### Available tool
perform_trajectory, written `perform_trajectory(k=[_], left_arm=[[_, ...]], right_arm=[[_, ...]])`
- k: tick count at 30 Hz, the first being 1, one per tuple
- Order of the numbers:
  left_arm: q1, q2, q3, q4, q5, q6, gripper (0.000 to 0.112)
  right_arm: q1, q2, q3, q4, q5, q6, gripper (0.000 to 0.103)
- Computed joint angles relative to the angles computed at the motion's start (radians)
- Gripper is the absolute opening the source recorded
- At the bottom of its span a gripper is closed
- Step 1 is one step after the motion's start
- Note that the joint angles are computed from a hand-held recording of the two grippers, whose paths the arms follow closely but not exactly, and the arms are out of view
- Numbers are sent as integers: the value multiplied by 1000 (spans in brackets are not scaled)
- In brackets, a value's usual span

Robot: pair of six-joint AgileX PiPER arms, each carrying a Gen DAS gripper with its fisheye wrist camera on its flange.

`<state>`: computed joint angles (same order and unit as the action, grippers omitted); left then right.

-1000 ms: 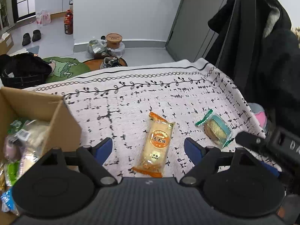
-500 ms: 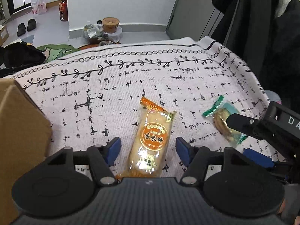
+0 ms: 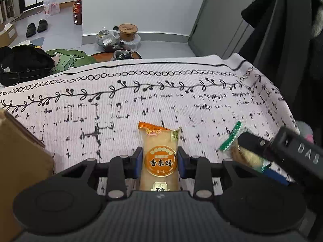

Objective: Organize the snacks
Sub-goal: 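Grasp the orange-wrapped cake with the left tool while the right tool grasps the green-ended cookie packet, then carry both packets over the box and open both tools to drop them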

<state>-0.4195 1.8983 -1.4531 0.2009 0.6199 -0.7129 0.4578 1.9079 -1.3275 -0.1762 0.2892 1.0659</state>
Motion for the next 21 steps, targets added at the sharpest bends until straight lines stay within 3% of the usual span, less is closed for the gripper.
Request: perform_trajectory(k=[4, 8, 9, 13, 17, 21], left_arm=[[8, 19, -35, -10, 19, 17, 33], [15, 72, -129, -15, 98, 12, 33], [12, 82, -148, -10, 116, -2, 33], [0, 104, -202, -5, 173, -20, 33], [-13, 98, -219, -29, 209, 0, 33], [-31, 63, -187, -36, 187, 12, 33]], right_arm=[[15, 17, -36, -34, 34, 14, 77], [33, 39, -104, -73, 132, 7, 50], [25, 34, -103, -31, 127, -27, 43], [-3, 17, -87, 95, 108, -102, 32], [-10, -18, -62, 90, 93, -92, 22], [-11, -62, -11, 89, 66, -79, 19]])
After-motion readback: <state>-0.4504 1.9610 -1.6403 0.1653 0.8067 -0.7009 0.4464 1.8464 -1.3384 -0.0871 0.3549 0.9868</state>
